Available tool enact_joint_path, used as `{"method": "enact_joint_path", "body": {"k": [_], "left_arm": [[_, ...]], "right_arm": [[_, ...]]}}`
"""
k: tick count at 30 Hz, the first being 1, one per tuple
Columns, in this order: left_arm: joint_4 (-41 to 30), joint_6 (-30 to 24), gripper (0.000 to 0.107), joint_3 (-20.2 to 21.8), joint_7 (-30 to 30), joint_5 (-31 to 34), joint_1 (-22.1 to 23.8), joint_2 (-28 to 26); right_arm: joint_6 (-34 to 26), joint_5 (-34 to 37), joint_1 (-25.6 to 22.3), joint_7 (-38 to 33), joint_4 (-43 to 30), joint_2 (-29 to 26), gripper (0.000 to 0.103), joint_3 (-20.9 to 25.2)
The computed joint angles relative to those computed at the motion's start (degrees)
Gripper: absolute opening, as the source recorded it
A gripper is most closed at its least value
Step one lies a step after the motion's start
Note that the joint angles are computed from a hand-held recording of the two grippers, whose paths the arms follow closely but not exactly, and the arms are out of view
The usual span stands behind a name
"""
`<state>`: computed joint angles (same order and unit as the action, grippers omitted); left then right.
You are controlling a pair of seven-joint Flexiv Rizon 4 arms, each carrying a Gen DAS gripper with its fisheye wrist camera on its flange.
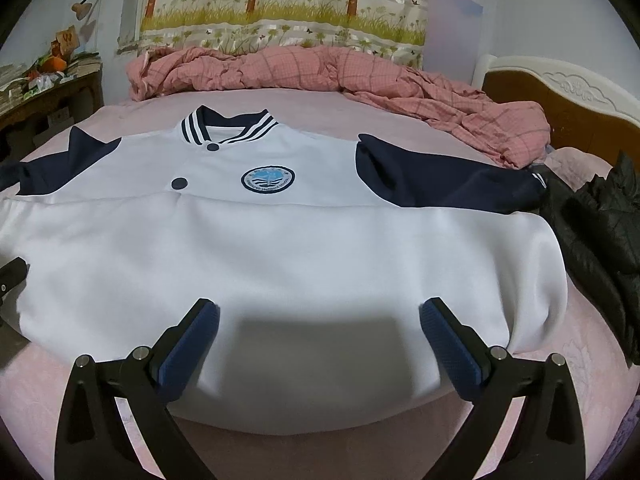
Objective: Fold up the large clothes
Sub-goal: 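Grasp the navy sleeve cuff with the left tool and lift it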
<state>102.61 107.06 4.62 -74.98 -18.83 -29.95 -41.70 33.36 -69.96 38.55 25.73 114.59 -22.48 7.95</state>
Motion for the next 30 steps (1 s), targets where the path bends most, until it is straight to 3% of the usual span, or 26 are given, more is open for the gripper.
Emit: {"method": "enact_joint_path", "body": {"k": [2, 4, 5, 6, 8, 9, 11, 13, 15, 16, 17, 19, 21, 24, 25, 27, 29, 30], "left_arm": [[1.52, 3.03, 0.103, -4.77, 3.33, -2.19, 3.04, 0.36], [3.92, 8.21, 0.103, -14.11, 10.86, -7.55, 8.61, 0.54], [5.04, 10.41, 0.103, -18.16, 10.85, -5.87, 12.19, 0.55], [6.13, 11.92, 0.103, -21.19, 7.25, -0.45, 16.18, 0.71], [6.38, 9.98, 0.103, -24.51, -6.75, 17.70, 24.18, 1.88], [6.27, 9.36, 0.103, -25.66, -9.88, 22.97, 26.87, 2.72], [7.26, 12.22, 0.103, -24.55, -9.03, 22.32, 27.44, 4.55], [7.03, 15.56, 0.103, -22.81, -7.28, 19.51, 27.19, 5.67], [3.70, 11.63, 0.103, -23.82, -10.81, 25.39, 31.20, 5.98], [1.86, 10.48, 0.103, -23.31, -10.57, 25.10, 31.70, 5.54], [0.35, 10.54, 0.103, -21.71, -8.02, 21.08, 30.59, 4.80], [-1.85, 13.03, 0.103, -15.97, 0.82, 3.99, 24.02, 2.95], [-5.20, 12.07, 0.101, -11.58, 0.85, -3.81, 21.10, 1.09], [-11.42, 3.70, 0.101, -9.31, -9.78, 4.80, 24.09, -1.02], [-14.72, 0.06, 0.101, -7.38, -11.35, 4.40, 23.49, -2.52], [-21.40, -7.78, 0.101, -9.06, -18.28, 11.08, 26.98, -5.41], [-29.49, -15.54, 0.099, -10.73, -18.97, 11.10, 28.41, -10.00], [-32.39, -18.84, 0.092, -9.09, -18.18, 9.76, 27.21, -11.61]], "right_arm": [[0.07, -0.14, -0.01, 0.15, 0.05, 0.02, 0.103, -0.01], [0.25, -0.92, -0.03, 0.97, 0.41, 0.35, 0.103, -0.08], [-0.28, -0.81, 0.08, 0.92, 0.26, 0.34, 0.103, -0.05], [-1.58, 0.10, 0.48, 0.02, -0.32, 0.07, 0.103, 0.15], [-6.10, 4.09, 1.89, -5.66, -3.78, -1.94, 0.103, 0.47], [-7.22, 4.32, 2.45, -7.78, -4.93, -2.51, 0.102, 0.30], [-4.43, 0.53, 2.29, -7.19, -4.65, -1.73, 0.102, -0.50], [-1.24, -4.82, 1.66, -1.21, -4.02, -0.16, 0.102, -1.54], [2.04, -9.65, 0.43, 3.98, -4.30, 0.59, 0.102, -2.16], [3.22, -12.27, -0.02, 6.49, -4.73, 0.58, 0.102, -2.48], [3.23, -14.43, -0.11, 8.43, -5.22, 0.30, 0.102, -2.71], [-1.79, -17.11, 1.52, 10.63, -6.89, -1.51, 0.102, -3.20], [-7.68, -15.41, 3.59, 8.24, -9.31, -4.51, 0.102, -3.24], [-9.41, -7.49, 4.25, -0.11, -13.57, -7.70, 0.102, -2.84], [-9.04, -6.25, 4.30, -1.36, -14.17, -8.18, 0.102, -3.06], [-6.56, -5.53, 4.01, -2.74, -14.44, -8.65, 0.102, -3.56], [-5.41, -5.61, 4.27, -3.07, -14.33, -8.68, 0.102, -4.19], [-4.95, -6.39, 4.45, -2.51, -13.93, -8.45, 0.102, -4.54]]}}
